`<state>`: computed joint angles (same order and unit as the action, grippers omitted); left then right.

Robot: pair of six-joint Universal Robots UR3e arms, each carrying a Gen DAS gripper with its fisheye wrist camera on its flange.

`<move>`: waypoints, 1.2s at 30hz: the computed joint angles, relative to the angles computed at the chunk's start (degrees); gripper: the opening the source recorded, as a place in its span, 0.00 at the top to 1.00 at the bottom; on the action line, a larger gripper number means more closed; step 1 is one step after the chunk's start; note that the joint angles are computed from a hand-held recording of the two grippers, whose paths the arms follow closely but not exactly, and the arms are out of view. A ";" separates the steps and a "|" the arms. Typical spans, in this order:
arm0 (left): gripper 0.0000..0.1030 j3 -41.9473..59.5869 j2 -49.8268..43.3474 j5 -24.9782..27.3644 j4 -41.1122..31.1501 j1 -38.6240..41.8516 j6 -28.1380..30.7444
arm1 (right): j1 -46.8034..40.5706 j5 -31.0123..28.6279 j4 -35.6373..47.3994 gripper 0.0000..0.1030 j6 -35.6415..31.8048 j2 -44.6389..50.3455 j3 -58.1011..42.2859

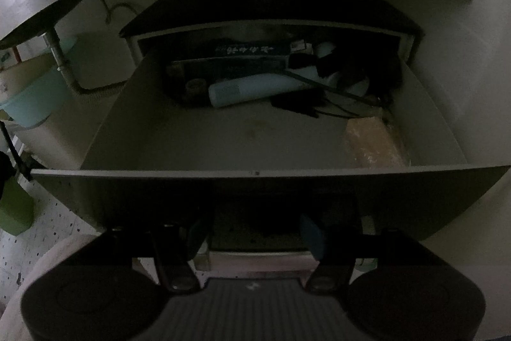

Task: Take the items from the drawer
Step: 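Move the right tool toward the front panel of the open black drawer, then push the black drawer shut with the right tool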

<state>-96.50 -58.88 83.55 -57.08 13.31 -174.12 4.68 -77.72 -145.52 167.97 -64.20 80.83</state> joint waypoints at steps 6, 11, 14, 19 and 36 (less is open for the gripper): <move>0.09 0.43 -0.80 1.47 0.21 -1.12 -0.54 | 1.06 -1.11 -2.86 0.39 0.72 3.42 -2.36; 0.09 0.67 -0.80 1.69 -0.40 -0.68 -0.72 | 1.49 -1.27 -1.71 0.39 0.97 5.78 -5.65; 0.10 0.97 -1.08 1.37 -0.93 -0.10 -0.62 | 1.64 -1.32 0.02 0.39 0.85 6.80 -7.74; 0.10 1.68 -1.63 0.92 -0.49 0.22 -1.21 | 2.20 -2.19 2.64 0.39 0.90 8.16 -10.71; 0.09 3.54 -3.35 2.52 -0.29 -1.56 -1.63 | 2.81 -3.54 0.23 0.39 0.69 7.91 -8.83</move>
<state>-92.96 -62.24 86.07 -57.37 11.75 -175.75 7.49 -81.26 -145.29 168.66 -56.29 72.01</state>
